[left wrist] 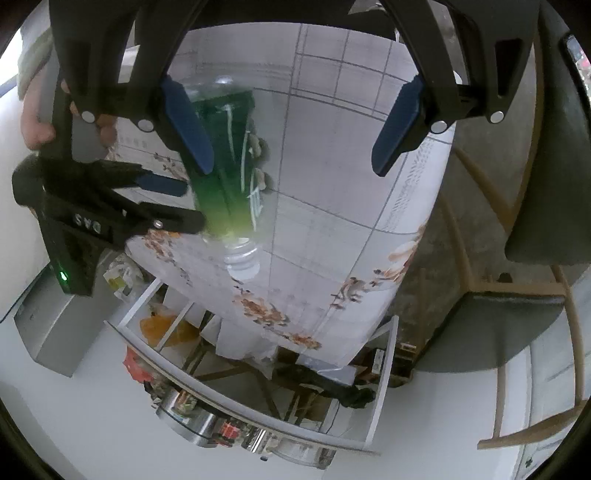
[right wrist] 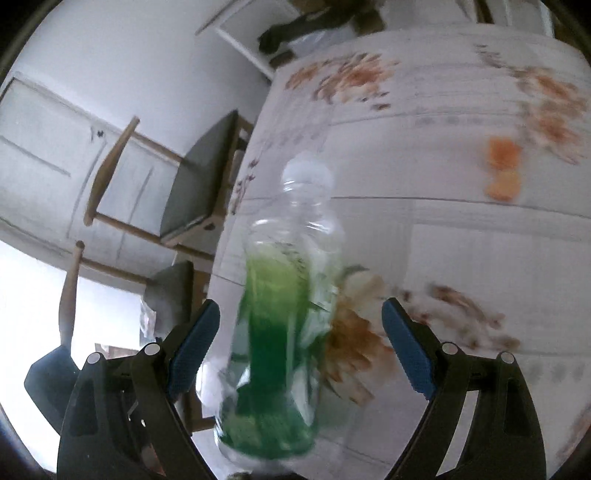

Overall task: Collect trash
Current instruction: 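Close the right gripper on the green scream bottle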

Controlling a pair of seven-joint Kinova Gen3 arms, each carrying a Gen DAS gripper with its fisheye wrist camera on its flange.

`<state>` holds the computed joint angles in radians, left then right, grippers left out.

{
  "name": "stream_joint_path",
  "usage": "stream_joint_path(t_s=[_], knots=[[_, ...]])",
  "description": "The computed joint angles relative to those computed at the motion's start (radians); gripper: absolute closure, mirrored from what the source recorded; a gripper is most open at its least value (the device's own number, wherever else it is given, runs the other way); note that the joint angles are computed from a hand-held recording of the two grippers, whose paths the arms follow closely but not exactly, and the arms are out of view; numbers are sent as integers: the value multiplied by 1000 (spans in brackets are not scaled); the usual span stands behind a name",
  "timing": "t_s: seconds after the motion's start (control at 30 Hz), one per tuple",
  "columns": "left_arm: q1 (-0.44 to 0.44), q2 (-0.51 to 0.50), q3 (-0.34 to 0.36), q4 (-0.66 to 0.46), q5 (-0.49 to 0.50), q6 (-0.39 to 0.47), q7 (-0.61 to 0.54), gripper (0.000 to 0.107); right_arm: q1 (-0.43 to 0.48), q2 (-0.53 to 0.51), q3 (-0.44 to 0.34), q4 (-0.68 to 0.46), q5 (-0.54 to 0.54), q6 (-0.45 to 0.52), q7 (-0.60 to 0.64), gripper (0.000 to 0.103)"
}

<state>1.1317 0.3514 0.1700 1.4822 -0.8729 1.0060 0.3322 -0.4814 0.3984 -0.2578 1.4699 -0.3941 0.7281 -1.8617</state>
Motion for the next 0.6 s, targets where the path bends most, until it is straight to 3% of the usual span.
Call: stream_joint_path(t_s=[0.17,0.23,0.6], knots=[[-13,-7,-7,48,2,-43,48,22,-70,59,22,-115,81,116,-44,27],[-21,-11,-6,63,2,-58,56,22,-92,76,30,-141,108,144,-59,38],[-26,3,3,45,16,-37,9,22,-64,-7,2,-31,88,155,56,43]])
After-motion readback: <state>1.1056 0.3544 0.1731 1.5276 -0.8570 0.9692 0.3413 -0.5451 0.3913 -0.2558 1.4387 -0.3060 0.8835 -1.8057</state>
